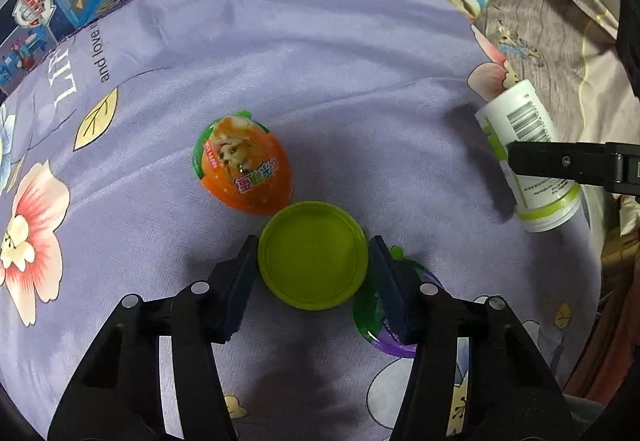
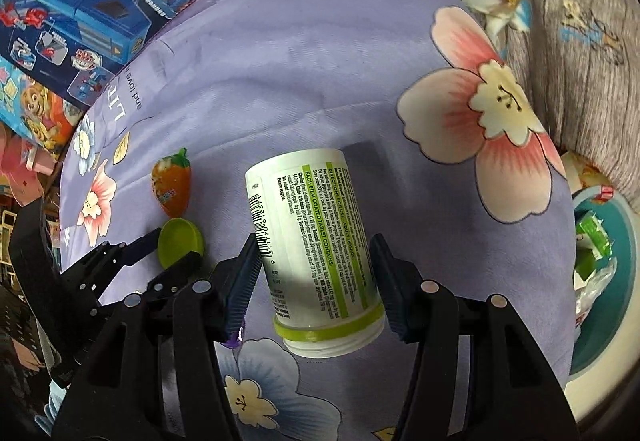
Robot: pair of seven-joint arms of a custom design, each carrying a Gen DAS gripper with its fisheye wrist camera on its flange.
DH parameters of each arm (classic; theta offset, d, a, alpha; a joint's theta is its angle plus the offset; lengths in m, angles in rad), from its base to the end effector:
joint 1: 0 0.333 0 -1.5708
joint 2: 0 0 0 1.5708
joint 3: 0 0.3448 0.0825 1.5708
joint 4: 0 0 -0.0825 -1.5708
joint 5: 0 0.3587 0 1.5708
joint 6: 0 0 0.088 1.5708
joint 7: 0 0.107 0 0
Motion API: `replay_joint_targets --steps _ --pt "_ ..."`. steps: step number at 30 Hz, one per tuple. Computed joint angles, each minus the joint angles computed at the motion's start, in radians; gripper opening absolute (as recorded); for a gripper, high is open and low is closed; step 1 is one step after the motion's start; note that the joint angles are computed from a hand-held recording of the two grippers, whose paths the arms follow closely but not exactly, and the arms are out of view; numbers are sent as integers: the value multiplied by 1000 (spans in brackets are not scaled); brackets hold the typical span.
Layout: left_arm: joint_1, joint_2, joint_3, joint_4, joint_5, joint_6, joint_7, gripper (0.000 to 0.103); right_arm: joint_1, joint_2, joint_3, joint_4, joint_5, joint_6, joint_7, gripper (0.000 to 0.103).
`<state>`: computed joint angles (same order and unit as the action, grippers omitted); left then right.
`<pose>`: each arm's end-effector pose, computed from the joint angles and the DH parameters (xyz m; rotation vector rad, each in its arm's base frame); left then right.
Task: Collect trash
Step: 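Grasp the white pill bottle with the right gripper while the left grasps the lime lid, then carry the pill bottle and lime lid over the teal bin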
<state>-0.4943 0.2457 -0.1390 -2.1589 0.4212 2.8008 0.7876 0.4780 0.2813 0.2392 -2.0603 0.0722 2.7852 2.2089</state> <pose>0.4627 -0.3590 0.3716 -1.8102 2.2333 -0.5557 0.4717 0.3941 0.3960 -1.8904 1.9037 0.0734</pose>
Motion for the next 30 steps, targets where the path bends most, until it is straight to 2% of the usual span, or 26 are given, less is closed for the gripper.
replay_joint_targets --steps 7,13,18,23,28,30 --pt "-5 -50 -6 -20 11 0 -61 57 -17 -61 12 -81 41 63 -13 53" --pt "-2 -91 -47 -8 46 -10 -83 57 -25 -147 11 -178 88 127 -27 53" --pt "-21 -81 -83 39 57 -18 -71 57 -20 -230 -8 -272 134 169 -40 53" --pt "-64 -34 -93 117 55 -43 -50 57 3 -331 -53 -391 186 221 -48 53" --pt "-124 19 -94 203 48 -76 -20 57 74 -422 -141 -502 290 277 -100 53" --pt "-143 38 -93 230 41 -85 -4 57 89 -455 -167 -544 292 298 -92 53"
